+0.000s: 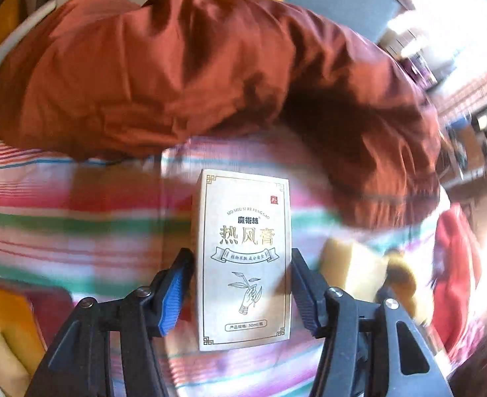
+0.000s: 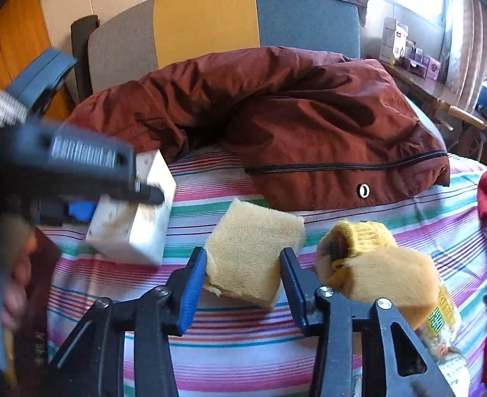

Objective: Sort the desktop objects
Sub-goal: 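Grasp the white printed medicine box with the left tool while the right tool grasps a sponge, then place the medicine box and sponge into the gold tray with both tools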

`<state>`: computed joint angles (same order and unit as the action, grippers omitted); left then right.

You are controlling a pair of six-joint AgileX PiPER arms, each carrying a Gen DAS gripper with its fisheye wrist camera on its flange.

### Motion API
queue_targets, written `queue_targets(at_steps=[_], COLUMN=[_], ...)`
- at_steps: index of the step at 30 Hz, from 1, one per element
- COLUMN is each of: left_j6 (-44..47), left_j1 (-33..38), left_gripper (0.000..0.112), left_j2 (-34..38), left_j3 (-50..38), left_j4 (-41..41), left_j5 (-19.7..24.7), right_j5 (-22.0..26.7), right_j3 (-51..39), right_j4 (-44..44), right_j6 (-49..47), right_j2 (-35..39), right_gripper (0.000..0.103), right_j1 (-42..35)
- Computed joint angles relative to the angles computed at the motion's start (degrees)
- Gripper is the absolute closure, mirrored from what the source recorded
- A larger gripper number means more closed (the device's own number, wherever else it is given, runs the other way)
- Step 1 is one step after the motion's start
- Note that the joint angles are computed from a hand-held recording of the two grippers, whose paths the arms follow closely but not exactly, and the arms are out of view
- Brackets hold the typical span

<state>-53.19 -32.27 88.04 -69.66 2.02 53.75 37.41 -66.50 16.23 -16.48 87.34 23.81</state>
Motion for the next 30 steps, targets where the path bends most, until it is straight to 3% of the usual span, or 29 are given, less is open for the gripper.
queue_targets(at_steps=[8,11,14,19,20,21,22,23,24,26,30], left_j6=[-9.9,-11.6,-7.3,-15.2,-16.4,-17.7,-18.7,-19.7,-21.3,-23.9,-29.7], left_j1=[-10.9,-12.8,-9.4,-15.7,-16.7,-17.9,-18.7,-19.5,-21.1,-24.3,-31.1], left_gripper=[0.056,0.056,0.056,0.056,0.056,0.056,0.056,0.056,0.056,0.056,0.056], left_j2=[-8.0,-10.8,-16.7,-23.0,-24.5,-25.9,-27.1,-27.9,-28.9,-31.4,-34.8], left_j3=[7.1,8.6,14.3,17.0,17.4,17.9,18.4,18.8,18.9,19.1,19.2], left_j4=[9.8,11.6,9.6,14.2,15.0,15.7,16.1,16.8,18.3,20.1,24.9], left_j5=[0.0,0.8,-1.1,1.3,1.8,2.5,2.7,2.8,3.9,6.4,10.6], right_j5=[1.7,2.0,2.7,3.4,4.0,4.3,4.5,4.8,4.7,4.5,4.9], right_j3=[2.6,5.0,6.7,9.5,9.9,10.3,10.5,10.8,11.1,10.6,7.0], right_j4=[-2.3,-4.5,-5.9,-5.8,-3.2,-1.9,-0.5,2.1,4.8,6.1,-1.4], right_j6=[1.5,3.8,5.6,7.4,5.7,5.2,4.4,2.9,1.4,1.9,13.0], right_j2=[-5.8,-8.4,-10.4,-12.6,-12.5,-12.4,-12.3,-12.1,-12.1,-11.3,-6.9], right_gripper=[0.059,0.080,0.081,0.082,0.076,0.057,0.048,0.029,0.023,0.022,0.016], right_j1=[2.9,4.6,5.5,4.2,2.6,1.6,0.7,-0.7,-1.7,-1.8,2.2])
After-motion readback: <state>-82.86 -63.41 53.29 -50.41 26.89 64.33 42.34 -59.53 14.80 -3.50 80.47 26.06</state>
